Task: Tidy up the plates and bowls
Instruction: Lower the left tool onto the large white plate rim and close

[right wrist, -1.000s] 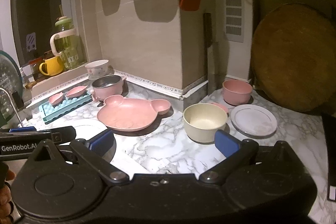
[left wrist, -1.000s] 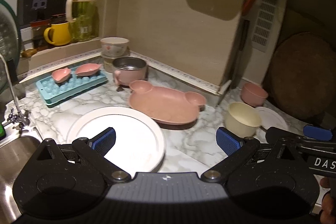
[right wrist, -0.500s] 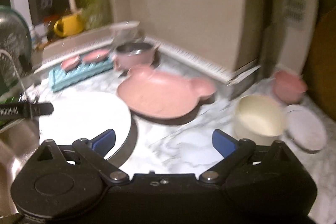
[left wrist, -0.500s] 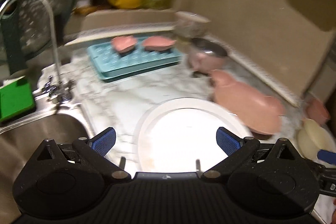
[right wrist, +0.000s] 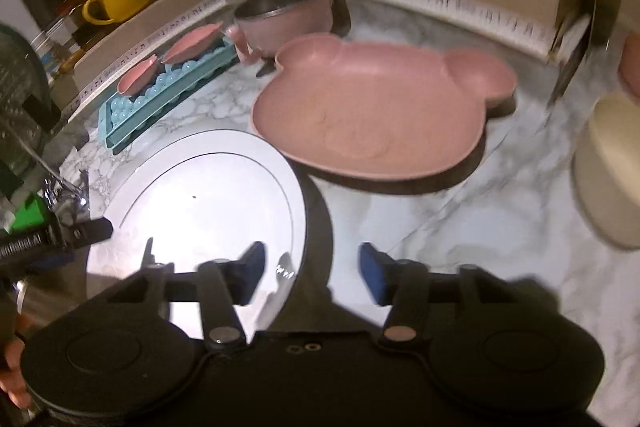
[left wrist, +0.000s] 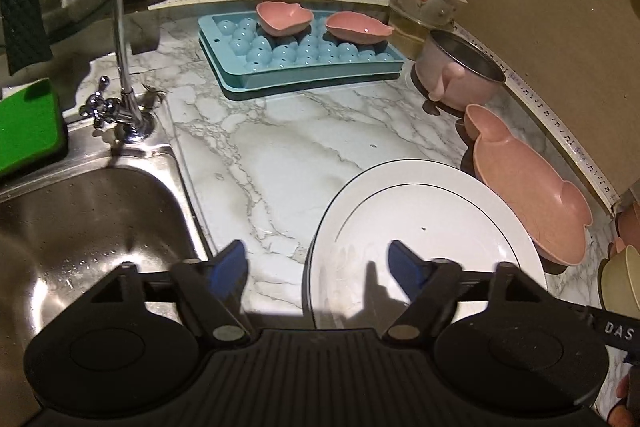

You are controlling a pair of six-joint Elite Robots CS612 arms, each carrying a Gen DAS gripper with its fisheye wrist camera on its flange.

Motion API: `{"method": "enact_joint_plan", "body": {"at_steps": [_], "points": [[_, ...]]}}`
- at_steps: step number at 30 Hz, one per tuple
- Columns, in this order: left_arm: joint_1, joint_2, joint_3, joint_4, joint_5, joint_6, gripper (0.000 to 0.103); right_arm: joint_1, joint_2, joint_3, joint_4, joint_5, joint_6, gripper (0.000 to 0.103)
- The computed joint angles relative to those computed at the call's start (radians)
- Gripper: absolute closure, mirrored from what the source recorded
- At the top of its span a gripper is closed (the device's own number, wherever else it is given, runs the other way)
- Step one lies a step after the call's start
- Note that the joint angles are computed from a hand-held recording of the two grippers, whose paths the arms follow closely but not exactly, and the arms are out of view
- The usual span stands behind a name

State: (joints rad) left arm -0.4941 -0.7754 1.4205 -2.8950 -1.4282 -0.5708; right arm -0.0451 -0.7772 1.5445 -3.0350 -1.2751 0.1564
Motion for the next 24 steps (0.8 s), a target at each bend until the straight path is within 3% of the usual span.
{"method": "enact_joint_plan", "body": {"at_steps": [4,8,10,13,24], "points": [[0.004,0.006,-0.014,0.024,-0.023,-0.016,0.059,-0.005,0.008,-0.013,0.018,0.037,0.028,0.075],[0.009,0.007,-0.017,0.048,-0.049,-0.028,0.074,-0.007,0.007,-0.016,0.036,0.051,0.036,0.08],[0.012,0.007,-0.017,0.052,-0.066,-0.031,0.082,-0.008,0.01,-0.02,0.047,0.059,0.039,0.09],[0.012,0.006,-0.014,0.053,-0.08,-0.031,0.087,-0.013,0.013,-0.019,0.041,0.091,0.055,0.096],[-0.001,-0.025,0.023,0.061,-0.093,-0.001,0.088,-0.022,-0.016,0.034,0.025,0.096,0.036,0.096]]}}
